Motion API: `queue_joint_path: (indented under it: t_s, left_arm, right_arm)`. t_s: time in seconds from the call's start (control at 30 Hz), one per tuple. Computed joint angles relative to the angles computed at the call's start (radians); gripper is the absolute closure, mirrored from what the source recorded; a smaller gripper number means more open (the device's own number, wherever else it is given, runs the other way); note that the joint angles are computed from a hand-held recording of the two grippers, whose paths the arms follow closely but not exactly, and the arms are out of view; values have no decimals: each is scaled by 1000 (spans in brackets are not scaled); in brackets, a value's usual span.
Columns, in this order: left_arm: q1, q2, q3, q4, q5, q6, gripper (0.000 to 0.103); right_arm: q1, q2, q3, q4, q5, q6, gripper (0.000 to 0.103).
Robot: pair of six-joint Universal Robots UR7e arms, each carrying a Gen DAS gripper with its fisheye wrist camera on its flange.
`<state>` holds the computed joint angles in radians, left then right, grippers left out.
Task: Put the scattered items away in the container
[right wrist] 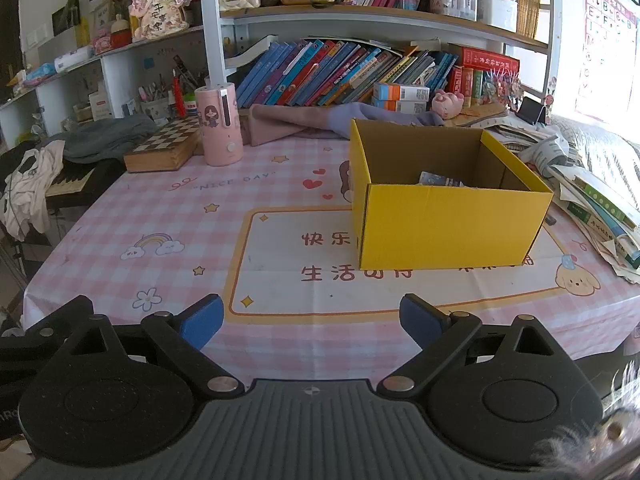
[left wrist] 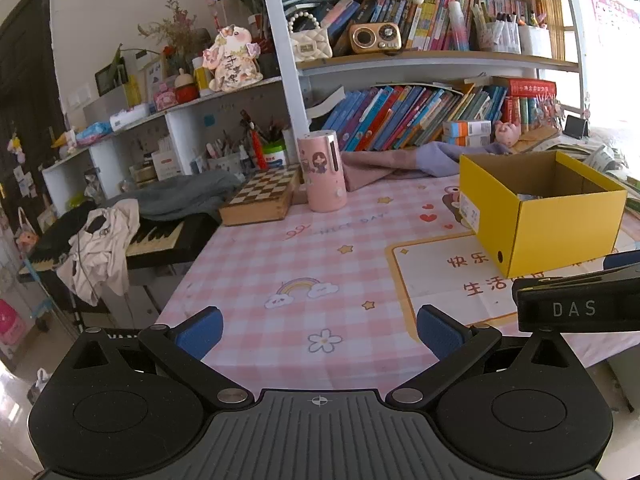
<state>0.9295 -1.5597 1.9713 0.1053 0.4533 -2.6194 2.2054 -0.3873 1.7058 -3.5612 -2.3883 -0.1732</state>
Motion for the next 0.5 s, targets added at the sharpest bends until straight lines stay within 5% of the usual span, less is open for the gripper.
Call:
queue_joint_path:
  t_s: [0.5]
  left_arm:
    - [14, 4, -9, 6, 9, -2, 0]
  right_arm:
    - [0, 10, -22, 17, -5, 2, 7]
